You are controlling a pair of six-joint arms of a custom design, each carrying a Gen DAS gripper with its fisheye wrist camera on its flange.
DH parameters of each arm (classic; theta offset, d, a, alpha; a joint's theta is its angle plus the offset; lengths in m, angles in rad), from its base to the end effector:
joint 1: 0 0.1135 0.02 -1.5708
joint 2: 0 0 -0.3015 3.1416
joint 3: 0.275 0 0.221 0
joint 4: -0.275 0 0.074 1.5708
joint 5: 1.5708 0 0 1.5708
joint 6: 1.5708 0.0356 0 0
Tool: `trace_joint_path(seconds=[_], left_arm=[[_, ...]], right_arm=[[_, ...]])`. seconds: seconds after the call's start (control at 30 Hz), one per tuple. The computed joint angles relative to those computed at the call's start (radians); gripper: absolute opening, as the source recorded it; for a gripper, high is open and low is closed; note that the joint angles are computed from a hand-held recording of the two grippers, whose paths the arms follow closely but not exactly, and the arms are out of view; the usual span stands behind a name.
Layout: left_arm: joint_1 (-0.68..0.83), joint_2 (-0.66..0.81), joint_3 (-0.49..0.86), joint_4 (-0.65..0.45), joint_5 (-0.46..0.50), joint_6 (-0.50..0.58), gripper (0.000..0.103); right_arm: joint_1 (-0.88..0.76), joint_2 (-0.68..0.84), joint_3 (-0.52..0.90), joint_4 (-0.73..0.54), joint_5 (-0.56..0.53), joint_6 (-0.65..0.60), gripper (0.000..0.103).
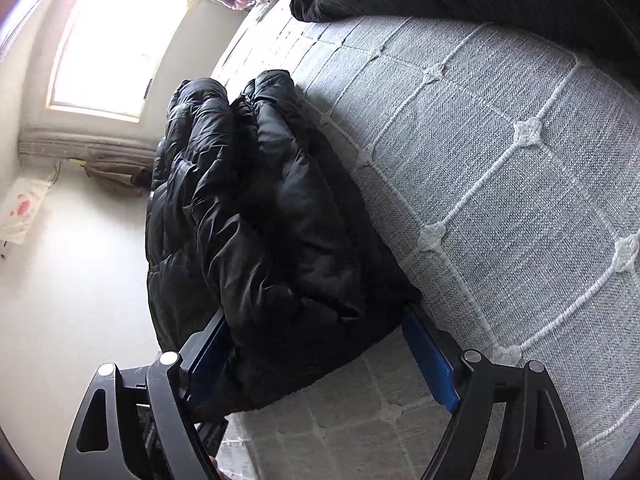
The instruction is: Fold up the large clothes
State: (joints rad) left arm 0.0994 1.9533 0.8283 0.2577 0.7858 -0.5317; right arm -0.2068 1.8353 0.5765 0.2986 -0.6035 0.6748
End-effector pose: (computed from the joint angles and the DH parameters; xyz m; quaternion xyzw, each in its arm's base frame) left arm 0.3433 0.0089 0.1516 -0.1437 0.8654 -0.4193 0.2338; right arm 0.2786 -0.0378 0.1359 0.3078 0.8617 0.3423 0.2135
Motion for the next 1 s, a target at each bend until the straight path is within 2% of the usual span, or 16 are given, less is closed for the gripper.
trace_joint_path(seconds=[0.13, 0.3, 0.47, 0.53, 0.67, 0.87, 1.0], left_arm=[[0.034, 0.009, 0.038, -0.065, 0.053, 0.011, 0.04], [0.034, 0.001, 0.058, -0.089, 0.042, 0.036, 0.039], [0.04, 0.003, 0.059, -0.093, 0.051, 0.038, 0.039], [0.042, 0.001, 0.053, -0.087, 0.049, 0.044, 0.039], [0.029, -0.012, 0.029, -0.067, 0.016, 0.052, 0.04], [0.019, -0.017, 0.023, -0.062, -0.003, 0.051, 0.04], [0.017, -0.016, 0.026, -0.07, -0.011, 0.055, 0.04]], right_arm=[[-0.036, -0.012, -0.036, 0.028, -0.041, 0.02, 0.085], [-0.053, 0.048, -0.043, 0.092, -0.09, 0.068, 0.089], [-0.046, 0.116, -0.069, 0.268, -0.105, 0.186, 0.09], [-0.016, 0.126, -0.071, 0.304, -0.071, 0.222, 0.09], [0.029, 0.125, -0.041, 0.283, 0.006, 0.208, 0.091], [0.087, 0.131, -0.04, 0.341, 0.111, 0.227, 0.092], [0.137, 0.126, -0.015, 0.32, 0.186, 0.192, 0.092]])
